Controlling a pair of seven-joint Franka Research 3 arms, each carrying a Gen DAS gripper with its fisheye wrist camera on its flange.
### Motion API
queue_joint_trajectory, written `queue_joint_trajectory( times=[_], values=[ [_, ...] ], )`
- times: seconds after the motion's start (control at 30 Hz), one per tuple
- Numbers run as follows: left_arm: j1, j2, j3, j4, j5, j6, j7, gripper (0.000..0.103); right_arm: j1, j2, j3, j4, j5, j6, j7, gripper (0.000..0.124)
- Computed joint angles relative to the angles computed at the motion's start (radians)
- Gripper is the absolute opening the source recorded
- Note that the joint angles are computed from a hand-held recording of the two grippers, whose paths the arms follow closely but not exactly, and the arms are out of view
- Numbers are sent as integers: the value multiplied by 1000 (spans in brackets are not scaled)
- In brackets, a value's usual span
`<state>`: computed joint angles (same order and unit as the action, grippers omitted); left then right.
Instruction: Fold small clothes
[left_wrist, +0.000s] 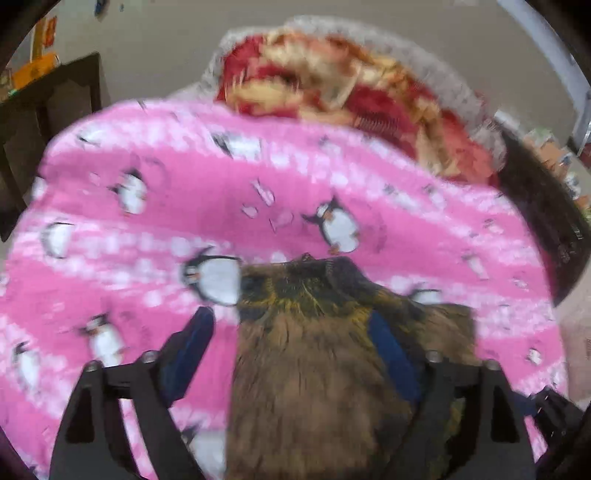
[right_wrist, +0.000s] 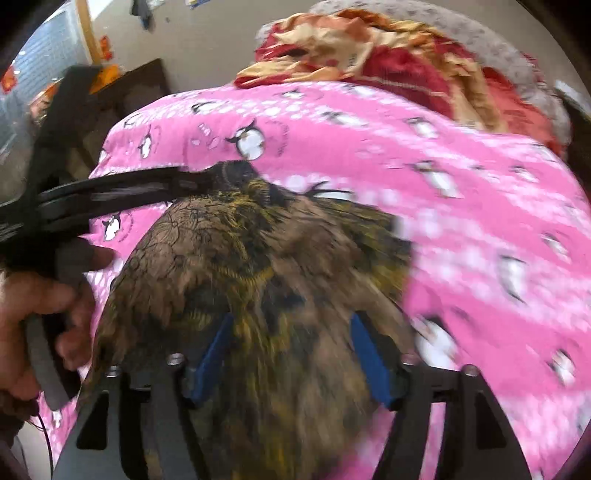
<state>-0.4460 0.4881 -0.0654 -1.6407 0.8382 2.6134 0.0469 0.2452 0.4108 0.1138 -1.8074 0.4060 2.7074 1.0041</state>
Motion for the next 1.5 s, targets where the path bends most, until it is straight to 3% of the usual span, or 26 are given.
queue_joint_trajectory(
  times=[0.07, 0.17, 0.23, 0.4, 0.5, 0.6, 0.67, 0.87, 1.0, 1.5],
  values=[
    [-38, -91, -1, -87, 47, -45, -41, 103, 30, -116, -39, -130, -44, 49, 66, 85],
    [-91, -189, -61, -173, 93, -231, -39, 103, -28, -278, 6, -288, 112, 25, -30, 92],
    [-115, -234, -105, -230, 131, -300, -66, 103, -27, -376, -3, -390, 192, 18, -73, 94],
    [-145, -304, -201, -346, 160, -357, -197, 103, 14, -552, -46, -610, 233, 34, -103, 95],
    [-115, -347, -222, -432, 114, -216, -321, 103, 24, -605, -57, -695, 184, 57, -76, 95],
    [-84, -342, -229, -462, 0, -168, -377, 103, 30, -622, -72, -726, 152, 46, -63, 95],
    [-71, -318, -233, -451, -101, -191, -359, 103, 23, -637, -70, -742, 115, 61, -39, 95],
    [-133, -269, -256, -307, -101, -397, -202, 103, 27, -718, -96, -768, 88, 62, -40, 95],
    [-153, -240, -251, -233, -118, -440, -125, 103, 24, -748, -106, -776, 72, 62, -45, 95],
    [-186, -206, -230, -168, -125, -452, -93, 103, 15, -756, -118, -777, 55, 54, -25, 95]
  ],
)
